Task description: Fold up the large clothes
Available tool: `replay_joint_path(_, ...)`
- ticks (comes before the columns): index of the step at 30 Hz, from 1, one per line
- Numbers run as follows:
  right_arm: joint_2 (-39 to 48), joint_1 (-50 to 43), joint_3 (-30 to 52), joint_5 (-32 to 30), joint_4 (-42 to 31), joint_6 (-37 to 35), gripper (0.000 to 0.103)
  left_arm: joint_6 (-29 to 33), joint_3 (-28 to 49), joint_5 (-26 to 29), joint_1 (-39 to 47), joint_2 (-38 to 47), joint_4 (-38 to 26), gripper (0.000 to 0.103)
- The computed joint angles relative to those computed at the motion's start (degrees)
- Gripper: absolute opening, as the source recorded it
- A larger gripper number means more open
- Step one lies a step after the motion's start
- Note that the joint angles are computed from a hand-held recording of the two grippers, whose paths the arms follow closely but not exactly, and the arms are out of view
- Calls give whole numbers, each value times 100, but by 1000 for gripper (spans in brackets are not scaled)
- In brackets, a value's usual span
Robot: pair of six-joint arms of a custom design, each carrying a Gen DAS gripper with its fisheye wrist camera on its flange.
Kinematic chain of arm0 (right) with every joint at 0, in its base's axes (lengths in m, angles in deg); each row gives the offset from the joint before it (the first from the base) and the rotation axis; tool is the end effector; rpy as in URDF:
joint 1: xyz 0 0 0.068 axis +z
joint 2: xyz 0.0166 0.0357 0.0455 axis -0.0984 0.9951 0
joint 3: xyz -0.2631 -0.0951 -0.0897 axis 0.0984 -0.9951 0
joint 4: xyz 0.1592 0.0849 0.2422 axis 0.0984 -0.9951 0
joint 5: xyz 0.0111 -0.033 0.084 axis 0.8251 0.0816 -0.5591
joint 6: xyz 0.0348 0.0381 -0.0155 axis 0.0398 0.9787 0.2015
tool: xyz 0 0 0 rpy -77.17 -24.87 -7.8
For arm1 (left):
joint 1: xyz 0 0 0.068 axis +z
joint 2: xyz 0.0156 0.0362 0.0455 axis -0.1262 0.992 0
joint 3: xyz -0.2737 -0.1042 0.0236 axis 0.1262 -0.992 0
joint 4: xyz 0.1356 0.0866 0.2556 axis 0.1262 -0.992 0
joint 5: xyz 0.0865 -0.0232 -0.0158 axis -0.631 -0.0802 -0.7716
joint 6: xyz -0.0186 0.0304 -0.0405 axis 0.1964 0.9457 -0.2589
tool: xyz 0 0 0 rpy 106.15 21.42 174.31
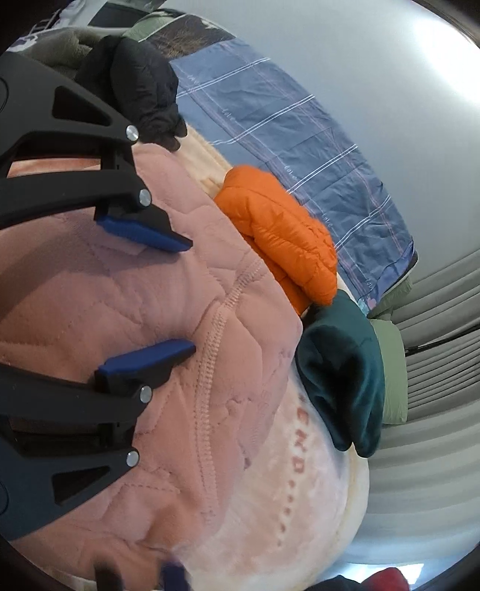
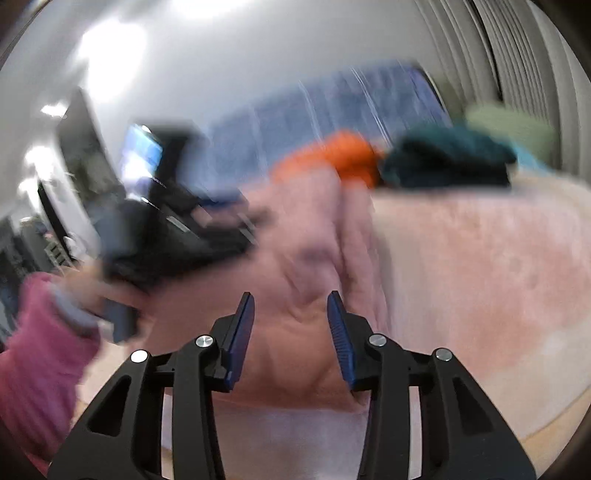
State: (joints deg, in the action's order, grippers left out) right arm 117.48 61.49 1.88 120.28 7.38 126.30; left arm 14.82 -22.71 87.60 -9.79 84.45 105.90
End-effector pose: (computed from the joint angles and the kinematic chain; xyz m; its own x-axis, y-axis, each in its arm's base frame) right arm 0.1289 0.2418 0.0618 -0.5748 0.3193 -0.7535 0.0809 0.9384 0.3359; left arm 0.2975 -0.0263 0.1148 -0.2274 0.6753 -0.7016 0.6901 0.6201 0.3732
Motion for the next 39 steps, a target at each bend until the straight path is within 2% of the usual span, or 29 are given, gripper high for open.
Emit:
replay_joint_path(1,114,-53,31,118,57,-33,25,-22,10,49,8,-14,-58,50)
replay_joint_path(3,218,-20,80,311,20,-121,23,-253,32,262,94,-13,-68,53)
replay_joint_path(4,139,41,162,385,-286,-44,23,-321,38,360,149,-32,-57,54)
replay_joint_path(5,124,76,232,436,-474,-31,23,-423,-67,500,267,-156,72,59)
replay_joint_path(6,153,99,280,484,-571,-48,23,-501,-180,572,380,-306,170,69)
replay_joint_path(7,221,24,260,468,-416,-164,23,-556,-277,681,533,-498,151,73)
replay_joint_path(9,291,-17,154,400,-73,-198,23,-351,-475,1475,1224,-1125,-516,78)
replay_joint_path(10,287,-94,25,295,244,-276,23,-56,-614,1888,1673,-1438,-897,80)
replay_joint_path(11,302,-54,58,281,266,-225,23,278,-679,2167,2032,-1609,-1236,82)
replay_joint_path(12,337,-161,29,187,466,-342,23,831,-726,2496,2503,-1769,-1773,83)
replay_joint_path(13,291,-46,54,249,330,-223,23,1494,-723,2770,2966,-1831,-2390,84)
replay_joint_path(14,272,-18,80,275,257,-204,23,2434,-688,2995,3547,-1787,-3220,85)
replay_joint_path(16,247,4,116,318,135,-189,23,3900,-658,3011,4393,-1547,-4267,85)
replay_joint_path(17,262,-48,98,294,201,-245,23,4418,-703,2979,4681,-1453,-4533,85)
replay_joint_path(18,251,-21,108,316,154,-207,23,4838,-762,2910,4901,-1339,-4714,85)
replay_joint_path(19,251,-27,101,314,168,-207,23,4953,-807,2855,4952,-1288,-4734,86)
replay_joint_path(21,235,-6,101,325,142,-168,23,4755,-1066,2646,4727,-1228,-4282,87)
replay_joint_path(22,220,19,104,338,111,-135,23,4384,-1295,2580,4513,-1332,-3780,87)
replay_joint_path(24,211,25,90,342,120,-127,23,3154,-1896,2345,3890,-1575,-2131,87)
replay_joint_path(26,218,17,97,341,118,-139,23,1715,-2386,1848,3098,-1573,-364,87)
replay_joint_path(28,220,29,109,380,75,-127,23,1076,-2493,1447,2723,-1461,273,88)
replay_joint_path(29,231,56,114,429,58,-94,22,802,-2557,1158,2567,-1331,712,88)
replay_joint_path(31,269,86,44,521,146,-11,17,870,-2540,1072,2785,-974,1114,88)
replay_joint_path(32,276,76,43,536,9,191,19,909,-2516,942,2999,-485,1731,88)
replay_joint_path(33,310,25,-124,403,461,107,24,1097,-2316,1108,3319,-138,1701,88)
replay_joint_path(34,350,-86,-382,105,1199,-94,24,1213,-2101,1218,3488,-54,1275,88)
replay_joint_path(35,329,-125,-469,-5,1381,-110,24,1281,-1791,1327,3628,19,607,88)
replay_joint_path(36,273,-128,-466,-16,1286,-80,24,1261,-1719,1350,3642,0,423,88)
replay_joint_path(39,276,-11,-236,228,687,47,25,1463,-2041,1329,3493,-436,565,86)
